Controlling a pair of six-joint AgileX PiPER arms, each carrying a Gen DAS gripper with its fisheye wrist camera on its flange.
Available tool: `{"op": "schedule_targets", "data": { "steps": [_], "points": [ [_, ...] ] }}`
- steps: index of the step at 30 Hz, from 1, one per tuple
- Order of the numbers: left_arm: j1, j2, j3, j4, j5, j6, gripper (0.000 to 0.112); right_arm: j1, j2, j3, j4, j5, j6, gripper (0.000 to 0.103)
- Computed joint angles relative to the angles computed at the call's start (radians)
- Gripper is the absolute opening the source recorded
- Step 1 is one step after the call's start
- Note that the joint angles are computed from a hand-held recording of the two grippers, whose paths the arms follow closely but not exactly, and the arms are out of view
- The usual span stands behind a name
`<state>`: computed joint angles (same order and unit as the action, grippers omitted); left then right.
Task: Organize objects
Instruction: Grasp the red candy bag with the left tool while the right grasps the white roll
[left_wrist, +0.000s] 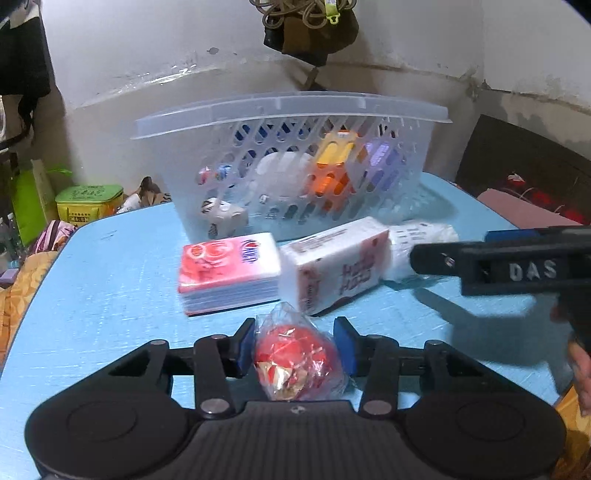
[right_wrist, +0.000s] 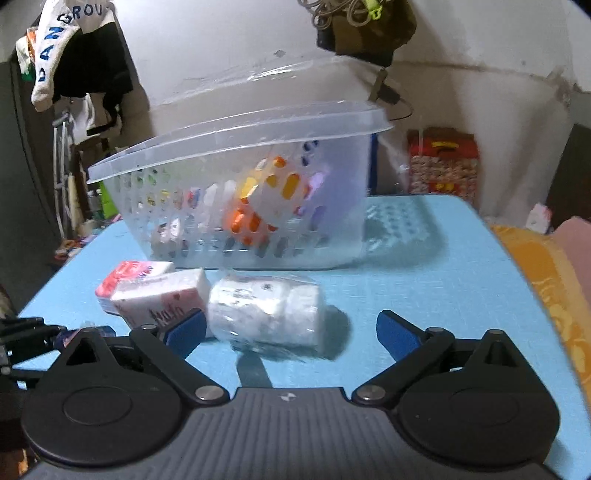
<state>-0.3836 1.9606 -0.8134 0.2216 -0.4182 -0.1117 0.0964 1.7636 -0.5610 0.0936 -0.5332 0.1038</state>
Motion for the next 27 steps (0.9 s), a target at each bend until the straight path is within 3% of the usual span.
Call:
{"op": "schedule_targets", "data": {
  "steps": [2,5,8,11,13,15,17,27],
  "points": [
    [0.021,0.002,0.005,0.056,-0.014,-0.038,0.055,0.017,0.022,-0.033,0.039,0.029,-0.043,0.094],
    [0.041,0.011,0.015,0.074,-0.044,-0.035,0.076,0.033,0.04,-0.057,0.064,0.062,-0.087,0.083],
    [0.081,0.016,0.015,0.188,-0.064,-0.119,0.076,0.05,0.035,-0.042,0.109,0.041,-0.139,0.078],
    [0.097,0.01,0.03,0.203,-0.079,-0.126,0.074,0.059,0.02,-0.013,0.161,0.001,-0.189,0.077],
    [0.099,0.006,0.045,0.2,-0.099,-0.107,0.062,0.036,0.0,0.009,0.118,-0.003,-0.152,0.077],
    [0.076,-0.001,0.062,0.098,-0.11,-0.013,0.05,0.001,-0.023,0.038,0.049,-0.012,-0.088,0.077],
    [0.058,-0.005,0.072,0.022,-0.118,0.055,0.05,-0.028,-0.044,0.065,0.006,-0.021,-0.054,0.077],
    [0.02,-0.04,0.096,-0.029,-0.13,0.084,0.05,-0.04,-0.099,0.13,-0.02,-0.077,-0.065,0.077]
  ]
}}
